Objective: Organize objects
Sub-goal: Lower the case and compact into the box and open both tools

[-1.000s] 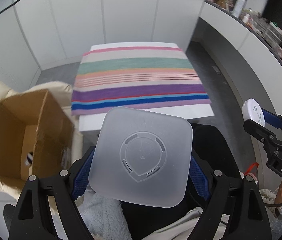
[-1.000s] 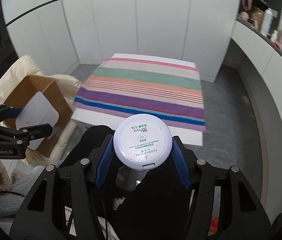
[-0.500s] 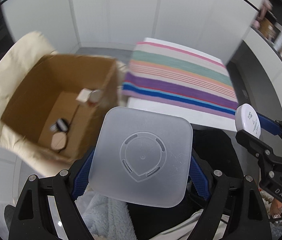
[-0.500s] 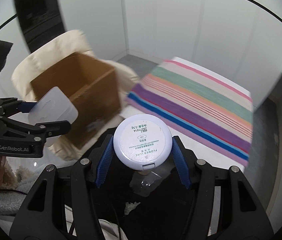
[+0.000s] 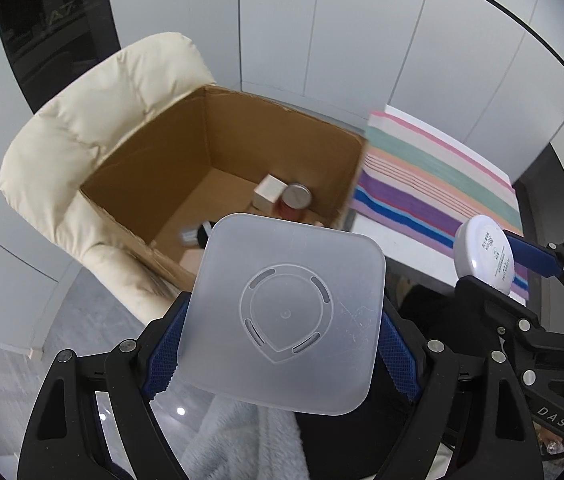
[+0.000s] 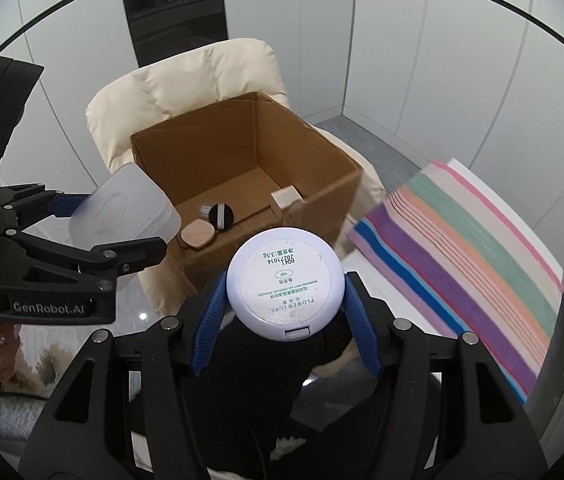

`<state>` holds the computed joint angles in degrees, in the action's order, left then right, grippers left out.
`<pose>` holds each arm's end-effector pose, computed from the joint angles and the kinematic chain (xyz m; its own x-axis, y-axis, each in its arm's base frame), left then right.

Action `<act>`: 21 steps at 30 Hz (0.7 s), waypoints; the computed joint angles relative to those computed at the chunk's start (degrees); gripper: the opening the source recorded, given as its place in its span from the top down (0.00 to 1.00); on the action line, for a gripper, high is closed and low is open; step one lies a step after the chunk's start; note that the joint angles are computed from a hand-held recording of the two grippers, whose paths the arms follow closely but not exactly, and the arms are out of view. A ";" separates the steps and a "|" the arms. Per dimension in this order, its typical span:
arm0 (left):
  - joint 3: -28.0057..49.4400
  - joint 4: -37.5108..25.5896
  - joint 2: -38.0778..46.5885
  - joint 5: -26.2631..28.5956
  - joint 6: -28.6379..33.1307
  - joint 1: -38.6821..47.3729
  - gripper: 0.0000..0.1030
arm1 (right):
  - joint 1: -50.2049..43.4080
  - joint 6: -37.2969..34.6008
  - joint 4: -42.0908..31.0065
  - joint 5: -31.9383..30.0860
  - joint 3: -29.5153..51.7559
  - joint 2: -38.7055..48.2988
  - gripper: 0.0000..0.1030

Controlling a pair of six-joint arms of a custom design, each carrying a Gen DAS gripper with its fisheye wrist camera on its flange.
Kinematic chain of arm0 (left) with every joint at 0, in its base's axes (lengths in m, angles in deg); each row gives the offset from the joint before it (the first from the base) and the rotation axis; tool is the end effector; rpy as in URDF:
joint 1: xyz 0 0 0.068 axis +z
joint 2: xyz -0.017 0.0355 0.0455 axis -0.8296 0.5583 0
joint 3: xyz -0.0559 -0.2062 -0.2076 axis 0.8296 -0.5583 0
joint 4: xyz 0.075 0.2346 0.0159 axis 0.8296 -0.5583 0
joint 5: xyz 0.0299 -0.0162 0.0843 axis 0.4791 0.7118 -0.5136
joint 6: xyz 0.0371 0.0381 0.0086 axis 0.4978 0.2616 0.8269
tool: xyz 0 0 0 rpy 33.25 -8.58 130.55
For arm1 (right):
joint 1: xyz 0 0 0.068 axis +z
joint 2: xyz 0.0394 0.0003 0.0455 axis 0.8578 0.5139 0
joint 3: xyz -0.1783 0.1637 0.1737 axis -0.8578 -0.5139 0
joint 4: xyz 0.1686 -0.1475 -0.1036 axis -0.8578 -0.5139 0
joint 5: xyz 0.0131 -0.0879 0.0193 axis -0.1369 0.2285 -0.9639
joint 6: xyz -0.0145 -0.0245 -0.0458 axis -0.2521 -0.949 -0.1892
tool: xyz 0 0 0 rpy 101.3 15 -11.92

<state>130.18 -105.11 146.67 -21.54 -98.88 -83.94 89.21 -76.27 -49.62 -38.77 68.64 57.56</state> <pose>0.3171 -0.1634 0.2492 -0.8748 0.1241 -0.4684 0.1663 0.9848 -0.0497 0.2920 0.1653 0.2533 -0.7634 -0.2542 -0.5938 -0.3253 0.9455 0.0134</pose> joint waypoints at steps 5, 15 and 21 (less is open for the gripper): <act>2.99 0.86 3.14 -0.94 2.25 3.92 0.17 | -0.39 -2.38 -0.20 -0.52 6.77 6.95 0.41; 19.99 -3.28 18.56 -1.35 5.24 11.20 0.17 | -1.42 -4.39 -4.80 -3.18 27.28 25.88 0.42; 30.93 -6.12 26.02 -1.52 5.72 13.95 0.17 | -2.10 -4.06 -10.89 -3.39 42.76 37.48 0.42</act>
<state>161.11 -111.23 172.69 -23.06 -93.16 -69.99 87.11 -80.33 -60.51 -42.17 111.40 95.04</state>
